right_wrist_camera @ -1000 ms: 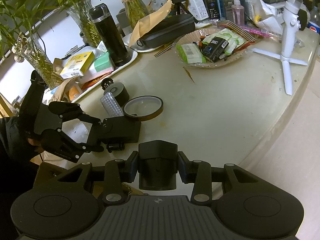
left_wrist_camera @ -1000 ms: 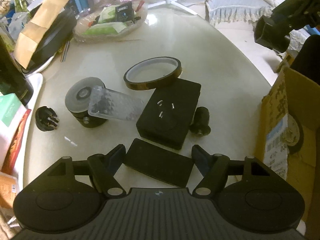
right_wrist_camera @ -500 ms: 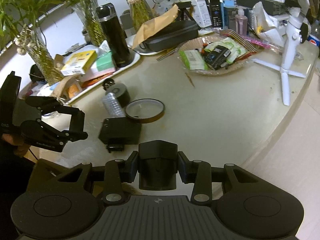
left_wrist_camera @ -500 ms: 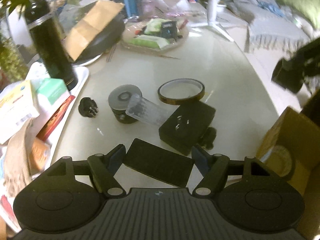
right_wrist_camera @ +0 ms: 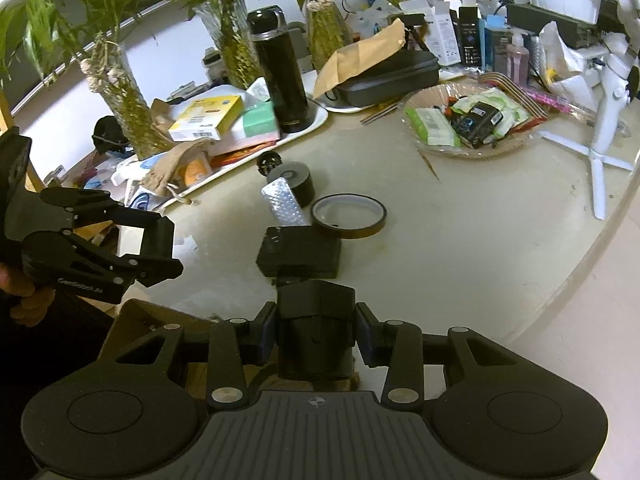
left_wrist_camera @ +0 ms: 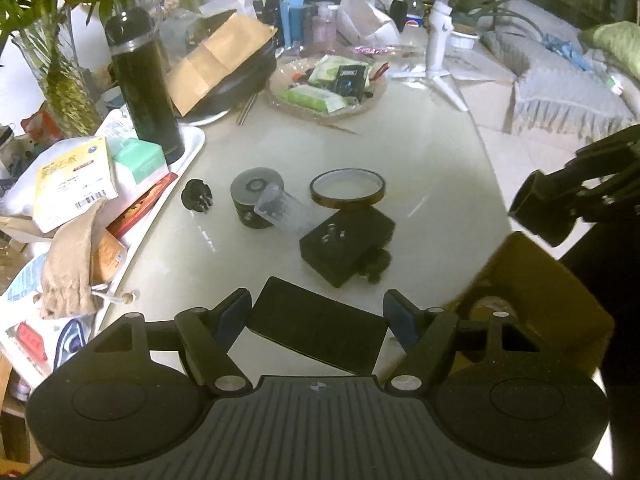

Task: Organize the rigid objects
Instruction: 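Carry the pad and block into the box and open both tools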

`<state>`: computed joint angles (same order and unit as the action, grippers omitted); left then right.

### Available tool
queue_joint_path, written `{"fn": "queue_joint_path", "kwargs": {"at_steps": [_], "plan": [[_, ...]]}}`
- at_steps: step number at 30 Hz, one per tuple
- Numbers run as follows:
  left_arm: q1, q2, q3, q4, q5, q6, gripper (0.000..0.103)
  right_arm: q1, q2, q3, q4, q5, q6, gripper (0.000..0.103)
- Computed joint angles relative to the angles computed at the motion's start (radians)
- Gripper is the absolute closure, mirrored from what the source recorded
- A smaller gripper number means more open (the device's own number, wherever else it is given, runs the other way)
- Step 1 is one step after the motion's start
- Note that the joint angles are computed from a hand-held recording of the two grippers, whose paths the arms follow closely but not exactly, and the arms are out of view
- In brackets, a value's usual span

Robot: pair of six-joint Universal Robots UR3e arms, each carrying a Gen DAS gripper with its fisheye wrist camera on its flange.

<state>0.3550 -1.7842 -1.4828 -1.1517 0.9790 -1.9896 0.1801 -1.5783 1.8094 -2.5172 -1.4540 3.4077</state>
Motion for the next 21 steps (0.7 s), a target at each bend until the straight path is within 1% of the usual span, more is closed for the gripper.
{"fn": "queue_joint_path", "kwargs": {"at_steps": [5,12,16,21], "plan": [[0.027,0.108,-0.087,-0.022,-0.02,0.026,0.031,0.025,-0.033,0.018,0.003,-0.014,0.022,0.06],[0.056,0.221,-0.169,-0.099,-0.039,0.081,0.031,0.056,-0.083,0.048,0.01,-0.035,0.047,0.06],[0.066,0.253,-0.191,-0.149,-0.05,0.111,0.031,0.072,-0.106,0.06,0.012,-0.044,0.063,0.06],[0.089,0.263,-0.198,-0.228,-0.09,0.133,0.03,0.092,-0.127,0.069,0.016,-0.055,0.071,0.06]]}}
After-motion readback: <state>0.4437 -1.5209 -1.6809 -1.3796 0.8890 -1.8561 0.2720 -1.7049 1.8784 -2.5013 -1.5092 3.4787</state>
